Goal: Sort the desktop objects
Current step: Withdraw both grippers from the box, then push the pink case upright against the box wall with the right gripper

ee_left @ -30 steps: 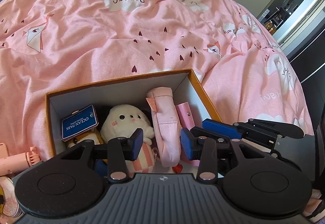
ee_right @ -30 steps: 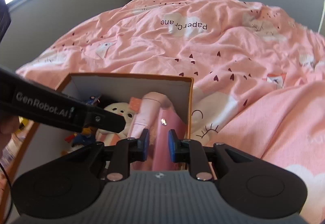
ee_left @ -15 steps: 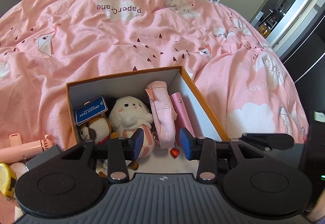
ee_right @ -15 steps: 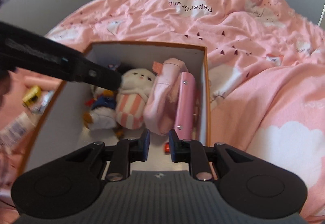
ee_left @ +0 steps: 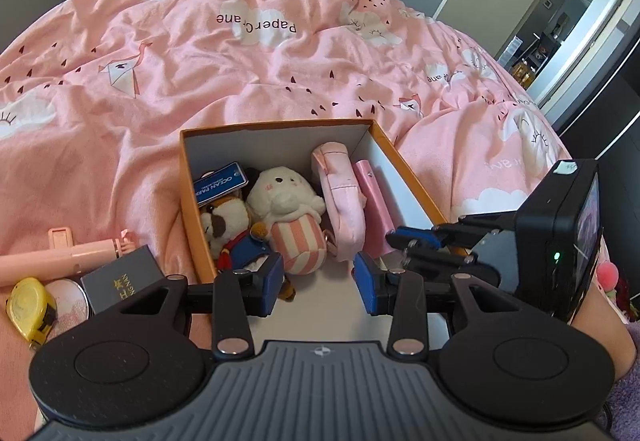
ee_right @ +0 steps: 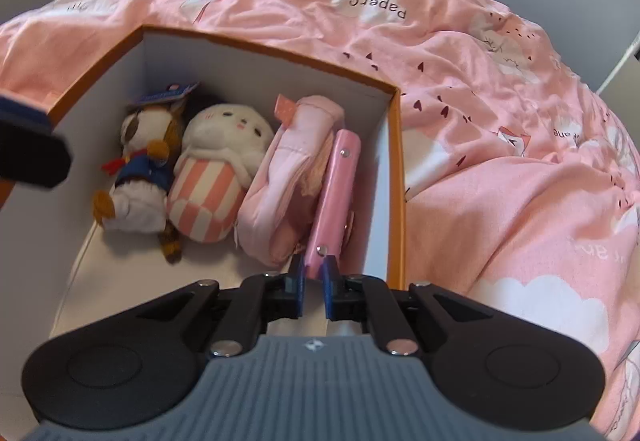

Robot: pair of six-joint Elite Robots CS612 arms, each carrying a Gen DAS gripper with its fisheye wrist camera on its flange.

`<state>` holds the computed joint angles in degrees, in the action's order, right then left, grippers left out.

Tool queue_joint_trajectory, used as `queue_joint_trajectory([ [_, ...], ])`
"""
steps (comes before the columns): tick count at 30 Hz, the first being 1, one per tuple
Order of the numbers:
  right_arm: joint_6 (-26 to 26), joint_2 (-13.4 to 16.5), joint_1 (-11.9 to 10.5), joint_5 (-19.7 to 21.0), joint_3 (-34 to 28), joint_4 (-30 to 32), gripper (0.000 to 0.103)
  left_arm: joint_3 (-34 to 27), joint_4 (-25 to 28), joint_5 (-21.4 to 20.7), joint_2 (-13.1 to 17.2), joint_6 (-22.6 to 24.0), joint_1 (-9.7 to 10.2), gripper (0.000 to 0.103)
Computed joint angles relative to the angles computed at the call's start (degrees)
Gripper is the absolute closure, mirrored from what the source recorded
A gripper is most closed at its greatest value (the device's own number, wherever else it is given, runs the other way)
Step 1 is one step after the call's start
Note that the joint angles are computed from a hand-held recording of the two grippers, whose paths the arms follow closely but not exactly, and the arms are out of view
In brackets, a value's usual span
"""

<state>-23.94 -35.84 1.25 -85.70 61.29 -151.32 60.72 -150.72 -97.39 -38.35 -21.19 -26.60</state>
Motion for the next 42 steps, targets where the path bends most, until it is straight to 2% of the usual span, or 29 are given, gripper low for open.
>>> queue_joint_trajectory([
  [1,0.9,0.1,0.0,0.0,-0.1,-0.7,0.103,0.3,-0.3,0.0,-0.1,-0.5,0.09,0.059],
  [6,5.2,1.5,-0.3,2.0,-2.9,0.4,0.103,1.5,-1.7,-0.2,-0.5,-1.7,0.44,0.059],
  [8,5.5,1.9,-0.2,1.9,-3.6,0.4,0.103,1.9,-2.0,-0.3,-0.7,-1.7,0.52,0.059],
  [9,5.1,2.0,-0.2,1.7,-3.8,0.4,0.102,2.1,-2.3,-0.3,-0.7,-1.8,0.56,0.059],
  [10,4.6,2.0,-0.2,2.0,-4.0,0.3,0.095,2.1,-2.4,-0.3,-0.8,-2.0,0.59,0.059],
  [14,1.7,2.8,-0.1,2.2,-6.2,4.0,0.092,2.3,-3.2,-0.7,-0.6,-2.7,0.77,0.059],
  [18,-2.2,4.1,0.6,-0.9,-8.3,5.4,0.086,2.8,-3.9,-1.0,-0.8,-2.9,0.91,0.059],
  [22,-3.2,5.1,1.1,-2.8,-10.2,7.1,0.083,3.2,-4.6,-1.0,-1.0,-3.4,1.14,0.059],
  [25,0.7,5.2,0.7,-0.8,-11.1,9.0,0.085,3.6,-5.3,-1.2,-1.0,-4.1,1.33,0.059],
  [29,7.3,4.8,-0.6,6.6,-11.1,10.2,0.085,3.7,-5.7,-1.8,-1.0,-4.4,1.51,0.059],
  [31,9.4,4.8,-0.8,8.0,-11.4,10.8,0.086,3.7,-5.6,-2.0,-1.0,-4.5,1.55,0.059],
  [34,9.6,4.6,-0.3,4.7,-11.4,10.5,0.087,3.9,-5.9,-2.1,-1.0,-4.5,1.58,0.059],
  [38,10.1,4.2,0.3,-0.2,-10.1,6.3,0.089,4.0,-6.1,-2.1,-1.1,-4.6,1.58,0.059],
  [42,12.1,4.4,0.8,-2.2,-9.2,3.5,0.089,4.1,-6.1,-1.9,-1.2,-4.7,1.57,0.059],
])
